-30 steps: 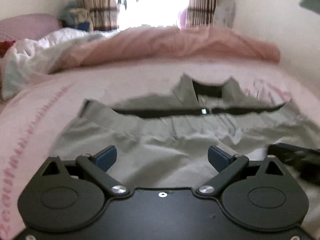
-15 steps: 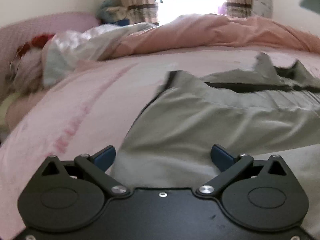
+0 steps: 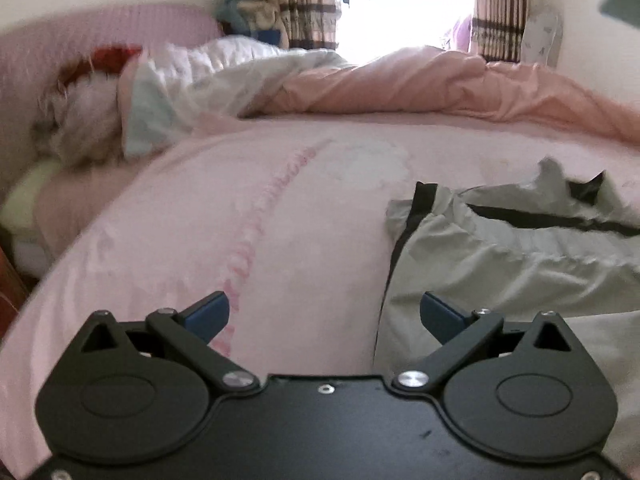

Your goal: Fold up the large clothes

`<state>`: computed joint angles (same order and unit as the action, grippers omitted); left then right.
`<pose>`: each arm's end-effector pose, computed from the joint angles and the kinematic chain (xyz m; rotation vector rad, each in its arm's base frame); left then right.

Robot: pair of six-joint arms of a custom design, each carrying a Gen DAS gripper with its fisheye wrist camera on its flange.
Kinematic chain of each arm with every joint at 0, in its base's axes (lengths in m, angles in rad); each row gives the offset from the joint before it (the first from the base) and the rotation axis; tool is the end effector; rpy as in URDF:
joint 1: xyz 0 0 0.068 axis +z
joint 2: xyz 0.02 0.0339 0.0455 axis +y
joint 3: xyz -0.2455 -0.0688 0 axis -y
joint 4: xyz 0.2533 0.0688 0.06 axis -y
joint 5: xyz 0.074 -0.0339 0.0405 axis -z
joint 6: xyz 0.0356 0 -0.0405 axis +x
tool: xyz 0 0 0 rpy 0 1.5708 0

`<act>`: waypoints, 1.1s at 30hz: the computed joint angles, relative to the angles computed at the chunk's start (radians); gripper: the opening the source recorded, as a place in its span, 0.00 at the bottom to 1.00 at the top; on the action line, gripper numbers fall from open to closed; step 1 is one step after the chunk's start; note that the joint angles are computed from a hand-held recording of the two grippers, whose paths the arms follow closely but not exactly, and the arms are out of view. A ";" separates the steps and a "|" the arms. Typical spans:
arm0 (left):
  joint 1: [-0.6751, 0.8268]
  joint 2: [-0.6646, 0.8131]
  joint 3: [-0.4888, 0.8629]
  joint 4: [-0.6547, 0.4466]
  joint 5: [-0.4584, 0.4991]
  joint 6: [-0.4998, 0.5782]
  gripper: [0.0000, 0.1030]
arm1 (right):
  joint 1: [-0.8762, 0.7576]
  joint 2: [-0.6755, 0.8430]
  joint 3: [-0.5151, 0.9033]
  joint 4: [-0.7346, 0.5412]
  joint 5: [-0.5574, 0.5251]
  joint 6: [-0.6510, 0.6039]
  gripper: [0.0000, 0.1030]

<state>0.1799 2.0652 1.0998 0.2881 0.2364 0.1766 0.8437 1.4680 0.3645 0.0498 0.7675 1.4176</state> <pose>0.4094 0.0660 0.0874 0.1228 2.2235 -0.0710 0.1592 0.1418 0.0720 0.8627 2.0791 0.1505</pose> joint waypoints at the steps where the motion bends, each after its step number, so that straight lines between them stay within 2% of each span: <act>1: 0.016 -0.013 -0.012 -0.019 0.036 -0.002 1.00 | 0.010 -0.006 -0.034 0.055 -0.031 0.007 0.71; 3: 0.022 -0.035 -0.059 -0.008 0.069 -0.004 1.00 | 0.021 0.038 -0.068 0.168 -0.082 0.010 0.73; 4: 0.011 -0.044 -0.095 0.010 0.068 -0.007 1.00 | 0.037 0.064 -0.059 0.179 -0.055 0.013 0.75; 6: -0.024 -0.026 -0.109 0.012 0.067 -0.018 1.00 | 0.004 0.062 -0.058 0.228 -0.088 -0.032 0.74; 7: -0.046 -0.017 -0.116 0.010 0.067 -0.024 1.00 | -0.025 0.059 -0.076 0.302 -0.125 -0.066 0.74; 8: -0.065 -0.010 -0.122 0.013 0.068 -0.028 1.00 | -0.046 0.062 -0.069 0.317 -0.141 -0.070 0.74; 10: -0.106 -0.001 -0.137 0.027 0.064 -0.031 1.00 | -0.066 0.064 -0.031 0.268 -0.152 -0.091 0.71; 11: -0.126 0.000 -0.148 0.044 0.043 -0.030 1.00 | -0.057 0.056 -0.017 0.243 -0.130 -0.084 0.55; 12: -0.141 0.001 -0.156 0.062 0.017 -0.019 1.00 | -0.025 0.037 -0.021 0.228 -0.086 -0.050 0.35; 14: -0.156 -0.004 -0.163 0.071 -0.009 0.003 1.00 | 0.047 -0.044 -0.058 0.240 0.002 -0.038 0.37; 15: -0.157 -0.003 -0.175 0.081 -0.007 0.001 1.00 | 0.056 -0.070 -0.062 0.230 0.010 -0.071 0.44; 18: -0.150 0.018 -0.149 0.063 0.007 -0.010 1.00 | -0.025 -0.014 -0.033 0.221 -0.079 -0.130 0.49; 20: -0.141 0.018 -0.142 0.052 0.014 -0.018 1.00 | -0.117 0.076 -0.049 0.365 -0.180 -0.174 0.56; 21: -0.138 0.026 -0.135 0.052 0.021 -0.017 1.00 | -0.179 0.156 -0.068 0.513 -0.266 -0.200 0.60; 22: -0.135 0.027 -0.132 0.049 0.024 -0.012 1.00 | -0.193 0.225 -0.097 0.678 -0.262 -0.221 0.63; 23: -0.137 0.026 -0.133 0.046 0.021 -0.003 1.00 | -0.223 0.268 -0.111 0.784 -0.302 -0.237 0.63; 24: -0.140 0.027 -0.131 0.042 0.013 0.008 1.00 | -0.255 0.285 -0.110 0.827 -0.345 -0.249 0.48; 26: -0.142 0.026 -0.132 0.041 0.009 0.023 1.00 | -0.293 0.320 -0.118 0.939 -0.420 -0.264 0.25; 27: -0.142 0.023 -0.132 0.039 0.007 0.028 1.00 | -0.282 0.315 -0.131 0.981 -0.407 -0.266 0.21; 28: -0.142 0.021 -0.132 0.039 0.003 0.030 1.00 | -0.253 0.274 -0.138 0.961 -0.366 -0.281 0.21; 30: -0.139 0.020 -0.133 0.041 -0.001 0.034 1.00 | -0.198 0.201 -0.117 0.830 -0.290 -0.315 0.24; 32: -0.130 0.032 -0.122 0.039 0.008 0.036 1.00 | -0.214 0.239 -0.057 0.696 -0.316 -0.320 0.22; 33: -0.126 0.040 -0.110 0.032 0.013 0.036 1.00 | -0.234 0.301 -0.061 0.759 -0.347 -0.285 0.15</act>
